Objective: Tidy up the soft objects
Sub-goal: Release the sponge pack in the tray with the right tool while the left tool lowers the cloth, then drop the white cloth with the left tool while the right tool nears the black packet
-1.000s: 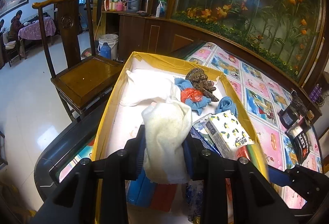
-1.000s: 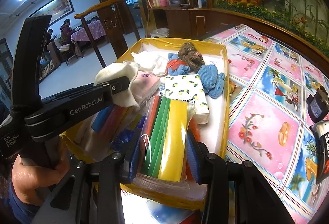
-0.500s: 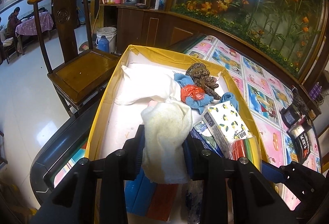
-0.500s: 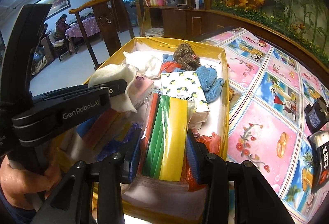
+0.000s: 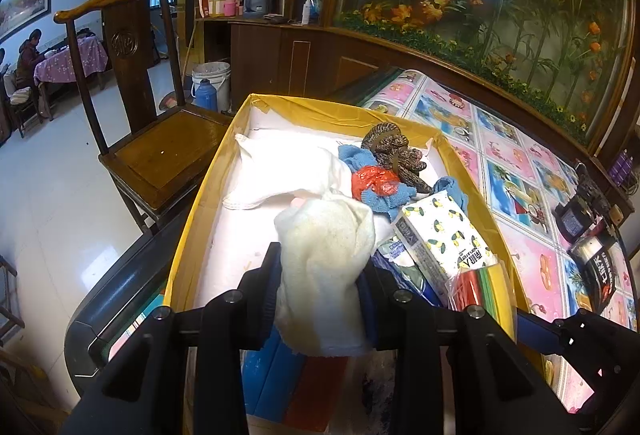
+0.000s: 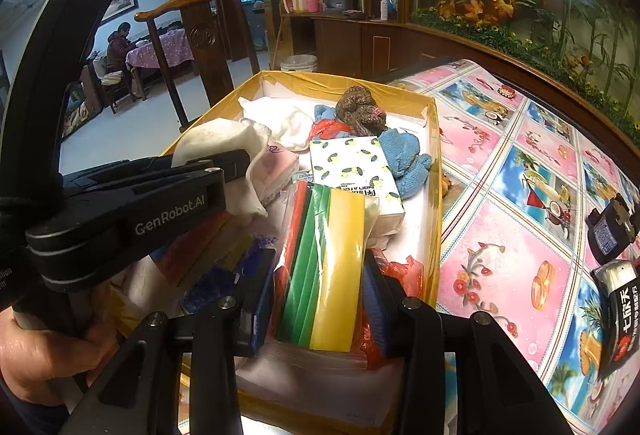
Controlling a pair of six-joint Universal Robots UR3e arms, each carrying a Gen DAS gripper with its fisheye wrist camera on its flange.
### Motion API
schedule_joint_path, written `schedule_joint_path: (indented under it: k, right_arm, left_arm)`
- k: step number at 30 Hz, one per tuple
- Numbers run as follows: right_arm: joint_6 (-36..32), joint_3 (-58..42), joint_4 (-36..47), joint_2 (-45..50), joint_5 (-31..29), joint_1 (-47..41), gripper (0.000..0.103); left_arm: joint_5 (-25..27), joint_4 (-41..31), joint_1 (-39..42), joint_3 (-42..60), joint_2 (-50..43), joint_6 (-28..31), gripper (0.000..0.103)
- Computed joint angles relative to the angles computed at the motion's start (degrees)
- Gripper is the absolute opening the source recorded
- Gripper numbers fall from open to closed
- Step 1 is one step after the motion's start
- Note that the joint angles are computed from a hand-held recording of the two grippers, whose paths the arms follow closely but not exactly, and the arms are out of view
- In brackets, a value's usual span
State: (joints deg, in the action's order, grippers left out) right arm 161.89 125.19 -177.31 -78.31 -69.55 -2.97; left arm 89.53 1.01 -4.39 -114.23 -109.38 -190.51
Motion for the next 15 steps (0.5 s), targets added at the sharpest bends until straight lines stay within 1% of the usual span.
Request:
schedule_joint_path:
  k: [5,12,15]
  right_arm:
    - [-0.33,0.47,0.19,-0.6,-0.05,0.04,0.045]
    - [-0.7,1.63,0.18,-1.91,0.19,-0.01,0.045]
    - [-0.88,2.16,0.57,-2.77,0.77,-0.31,0.045]
  left_arm:
    - [0.05,0.09,-0.14,0.0,-0.04,-0.02,0.038]
    - [0.12,0.05,-0.35,0.05,-0.06,-0.05,0.04]
    - [0.24,0.1,-0.79,-0.22,0.27,-0.04,0.043]
